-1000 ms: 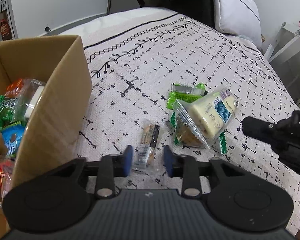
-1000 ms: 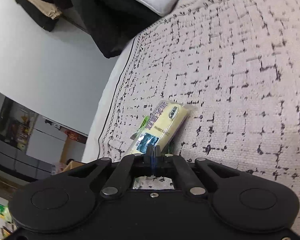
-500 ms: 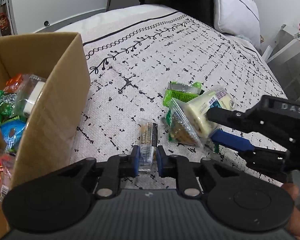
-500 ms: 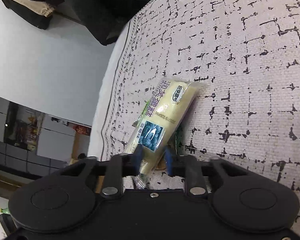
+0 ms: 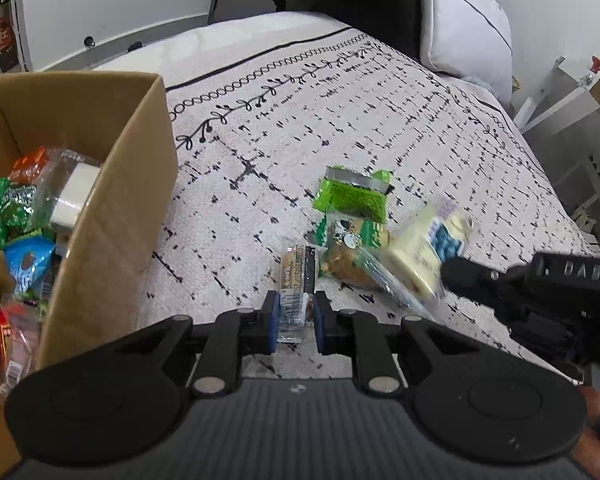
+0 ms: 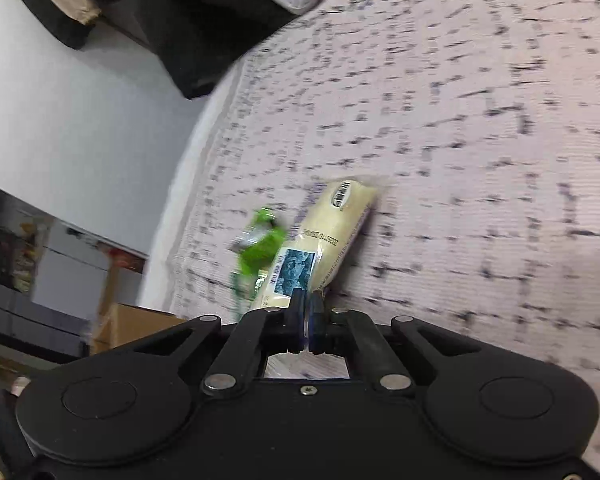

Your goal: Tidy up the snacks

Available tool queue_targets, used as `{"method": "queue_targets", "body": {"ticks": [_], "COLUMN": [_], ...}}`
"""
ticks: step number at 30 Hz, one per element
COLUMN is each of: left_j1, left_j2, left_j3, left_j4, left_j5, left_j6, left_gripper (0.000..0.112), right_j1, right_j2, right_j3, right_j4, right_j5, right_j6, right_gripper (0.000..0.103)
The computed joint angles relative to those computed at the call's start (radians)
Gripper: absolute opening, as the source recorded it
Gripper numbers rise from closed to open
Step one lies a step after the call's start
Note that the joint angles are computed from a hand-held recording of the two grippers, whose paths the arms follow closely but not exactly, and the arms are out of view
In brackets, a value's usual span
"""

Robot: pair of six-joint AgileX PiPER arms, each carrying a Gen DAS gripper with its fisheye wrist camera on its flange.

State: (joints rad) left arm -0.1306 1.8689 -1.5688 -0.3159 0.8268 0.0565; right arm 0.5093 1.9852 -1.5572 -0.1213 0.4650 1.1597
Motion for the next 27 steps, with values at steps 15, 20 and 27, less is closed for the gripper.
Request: {"method": "queue_targets", "body": {"ticks": [15, 20, 27], "left_j1": [-0.012, -0.025, -0.039], "left_j2": [0.031, 0.031, 0.031], "left_j3": [-0.029, -0.013, 0.001], "left_j4": [0.027, 0.047, 0.071], "left_j5": [0.07, 0.025, -0.017], "left_j6": [-0.022, -0.03, -0.033], "left_gripper": [0.025, 0.025, 0.025], "right_j1": [0.084, 0.094, 0.129], "right_j2": [0.123, 0.177, 0.236], "right_j3": [-0.244, -0.322, -0.416], "right_j4": [-0.297, -0.291, -0.329], "right_j5": [0.267, 0.312, 0.405], "right_j6": [0.075, 0.024, -0.045], "right_gripper": [0.049, 0.058, 0.06]}}
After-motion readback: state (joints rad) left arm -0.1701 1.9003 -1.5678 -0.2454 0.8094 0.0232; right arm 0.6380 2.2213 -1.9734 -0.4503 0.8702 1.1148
